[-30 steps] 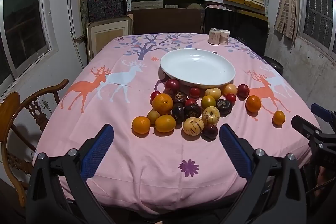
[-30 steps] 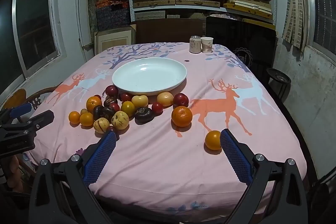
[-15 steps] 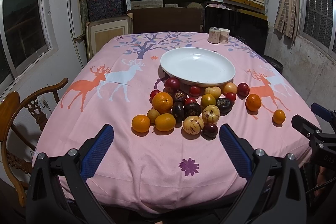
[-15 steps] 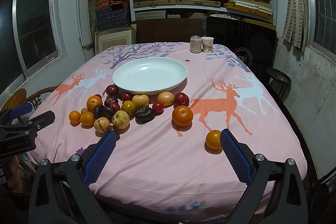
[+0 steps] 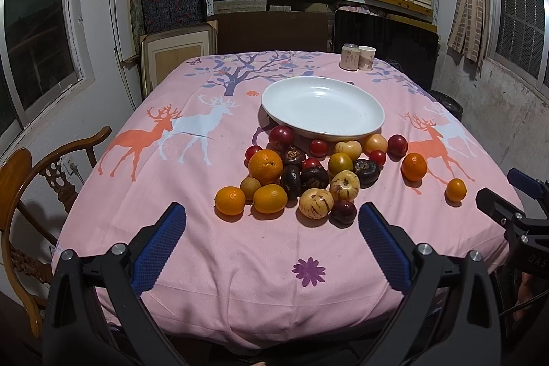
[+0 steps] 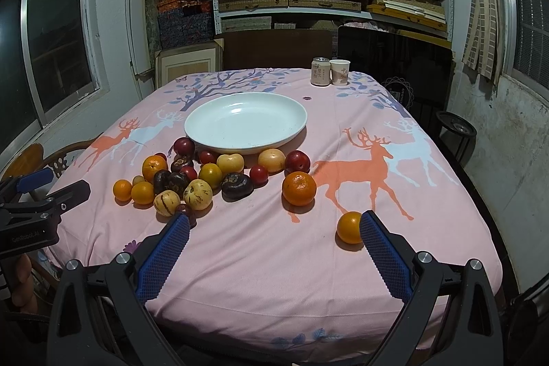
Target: Organize fruits
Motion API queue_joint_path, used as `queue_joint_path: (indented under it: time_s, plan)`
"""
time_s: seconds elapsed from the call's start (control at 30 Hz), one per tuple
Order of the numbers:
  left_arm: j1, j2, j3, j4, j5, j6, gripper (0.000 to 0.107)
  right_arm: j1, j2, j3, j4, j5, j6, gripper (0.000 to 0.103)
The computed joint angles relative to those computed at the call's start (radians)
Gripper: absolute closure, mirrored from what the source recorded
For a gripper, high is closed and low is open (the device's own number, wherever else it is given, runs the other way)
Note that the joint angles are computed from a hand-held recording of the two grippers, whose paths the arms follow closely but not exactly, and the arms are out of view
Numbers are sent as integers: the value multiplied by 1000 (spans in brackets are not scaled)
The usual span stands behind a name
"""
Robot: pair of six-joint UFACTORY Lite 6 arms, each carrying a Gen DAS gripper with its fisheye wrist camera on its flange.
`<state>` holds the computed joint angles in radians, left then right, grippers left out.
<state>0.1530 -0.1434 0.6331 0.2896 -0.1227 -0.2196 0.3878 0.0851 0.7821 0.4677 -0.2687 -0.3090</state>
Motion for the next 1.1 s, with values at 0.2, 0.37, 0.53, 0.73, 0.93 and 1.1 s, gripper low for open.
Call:
queue_joint_path:
  time_s: [0.2,0.37,0.53,0.73,0.93,1.1]
  plan:
    - [0,0,0,9,0,-10,8,-1,0,2,2,2,-3,4]
    - [1,0,1,13,1,-13,8,5,-4,-9,-1,-4,1,4]
    - [1,-1,0,19,1,-20,8,11,6,-3,10,-9,-6,4]
    - [19,19,-8,39,-32,-29,8,14,10,1,20,-11,-14,4]
    - [28,23,-6,85,-36,-67,8,24,17,3,31,-16,-20,4]
    - [24,24,-1,77,-31,-61,8,25,15,3,37,-11,-26,4]
